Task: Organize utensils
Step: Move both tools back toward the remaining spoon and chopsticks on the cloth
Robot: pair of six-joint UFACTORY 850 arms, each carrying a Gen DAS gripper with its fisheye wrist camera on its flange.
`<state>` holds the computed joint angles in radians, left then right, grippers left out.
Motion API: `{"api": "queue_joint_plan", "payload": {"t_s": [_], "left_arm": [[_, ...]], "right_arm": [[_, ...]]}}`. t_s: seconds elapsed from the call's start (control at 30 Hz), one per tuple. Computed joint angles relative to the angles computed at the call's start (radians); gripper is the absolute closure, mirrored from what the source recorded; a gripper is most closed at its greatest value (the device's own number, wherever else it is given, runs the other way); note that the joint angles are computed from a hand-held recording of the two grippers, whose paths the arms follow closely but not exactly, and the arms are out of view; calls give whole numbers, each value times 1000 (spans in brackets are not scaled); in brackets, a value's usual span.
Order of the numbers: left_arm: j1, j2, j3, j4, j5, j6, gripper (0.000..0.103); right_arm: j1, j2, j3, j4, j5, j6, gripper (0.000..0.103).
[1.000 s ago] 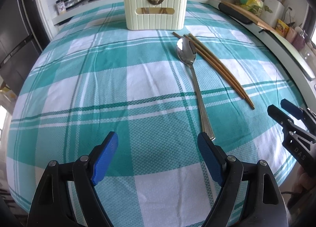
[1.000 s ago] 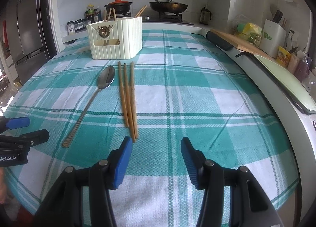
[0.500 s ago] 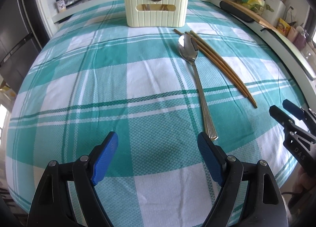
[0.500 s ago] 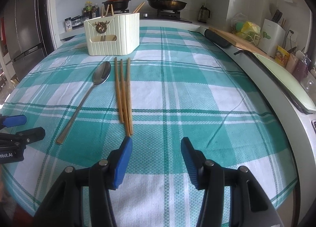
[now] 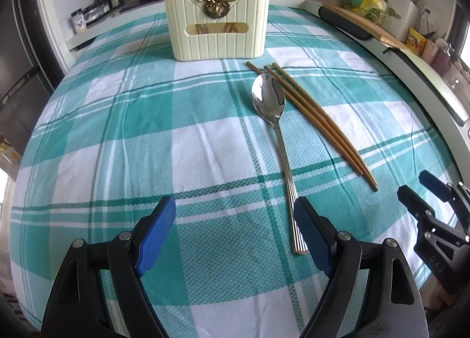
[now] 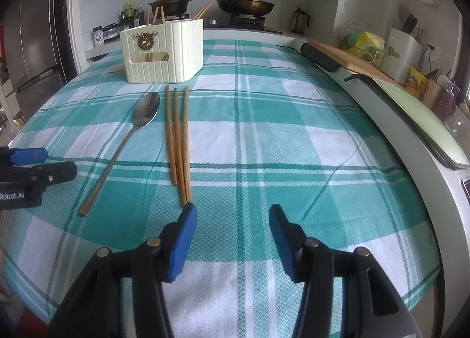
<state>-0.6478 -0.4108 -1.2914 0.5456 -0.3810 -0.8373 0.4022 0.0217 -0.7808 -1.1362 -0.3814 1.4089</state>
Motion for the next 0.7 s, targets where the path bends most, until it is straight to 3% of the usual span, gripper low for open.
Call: {"api": "queue_joint_plan", "payload": {"t_s": [0.63, 0.7], "left_arm": [[-4, -192, -227, -54, -95, 121, 19], [4, -202, -237, -67, -78, 112, 17]], "right_arm": [[-10, -9, -3, -20, -33, 16, 51], [-12, -10, -4, -26, -38, 19, 51]]}}
